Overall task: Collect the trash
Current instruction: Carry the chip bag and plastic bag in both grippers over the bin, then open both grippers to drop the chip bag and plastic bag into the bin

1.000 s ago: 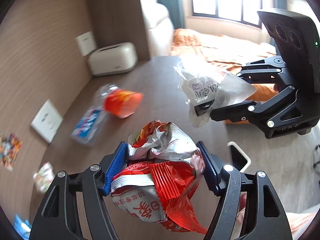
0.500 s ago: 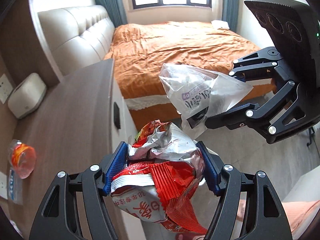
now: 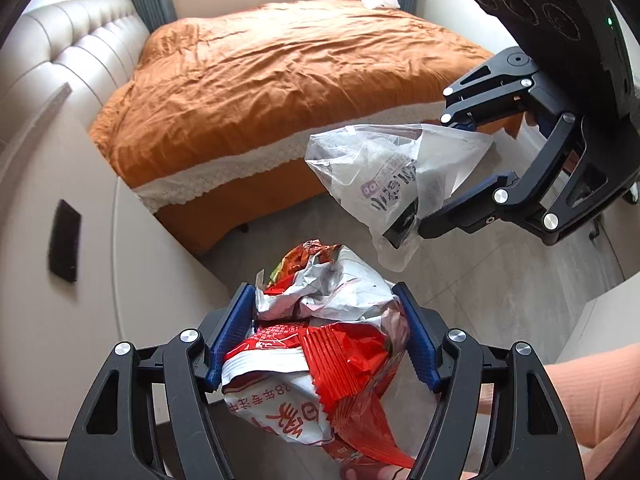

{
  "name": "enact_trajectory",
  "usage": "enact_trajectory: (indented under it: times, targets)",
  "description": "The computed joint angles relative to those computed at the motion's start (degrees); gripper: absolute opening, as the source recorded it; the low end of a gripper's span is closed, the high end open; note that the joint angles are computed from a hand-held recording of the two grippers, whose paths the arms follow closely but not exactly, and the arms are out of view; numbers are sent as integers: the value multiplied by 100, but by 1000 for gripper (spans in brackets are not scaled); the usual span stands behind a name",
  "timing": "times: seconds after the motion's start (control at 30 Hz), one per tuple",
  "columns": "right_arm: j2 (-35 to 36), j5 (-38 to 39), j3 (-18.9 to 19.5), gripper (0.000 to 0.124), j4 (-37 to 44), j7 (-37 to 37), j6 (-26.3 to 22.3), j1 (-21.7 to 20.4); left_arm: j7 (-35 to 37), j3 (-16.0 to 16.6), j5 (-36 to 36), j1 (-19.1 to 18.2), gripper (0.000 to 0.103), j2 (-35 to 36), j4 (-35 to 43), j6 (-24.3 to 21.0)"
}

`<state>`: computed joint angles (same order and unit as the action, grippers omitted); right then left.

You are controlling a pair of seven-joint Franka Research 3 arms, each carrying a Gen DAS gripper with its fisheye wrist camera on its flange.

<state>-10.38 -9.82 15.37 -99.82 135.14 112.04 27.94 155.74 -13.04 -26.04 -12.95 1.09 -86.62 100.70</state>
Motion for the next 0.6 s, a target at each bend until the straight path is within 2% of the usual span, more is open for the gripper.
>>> enact_trajectory:
  times: [0.07,0.27,0.43,0.47,0.5,0.53,0.57,0.6]
  targets:
    - [-182,260,-122,44,-606,-246,306,-5,40,-47,22,-51,69,-11,-375,134]
    - [-331,1095,-332,44,-2069,-1270,1266,-52,382,-196,337,-284,69,99,-1459,937]
    - [-9,1482,-387,46,-2738,-2106,1970,-55,609,-333,443,-407,71,419,-2062,1668]
    - [56,1557,-404,47,-2812,-2267,2076,-51,690,-362,447,-421,76,481,-2146,1820]
    - [149,1617,-427,56,-2853,-2454,2145,-51,747,-380,447,-418,92,525,-2206,1898]
    - [239,1667,-443,86,-2882,-2633,2191,-49,771,-399,485,-425,99,593,-2256,1996]
    - [319,1563,-424,100,-2956,-2742,2337,-55,812,-417,501,-422,98,630,-2321,2113]
    - [377,1451,-408,99,-2964,-2759,2390,-65,820,-430,562,-421,98,685,-2344,2157]
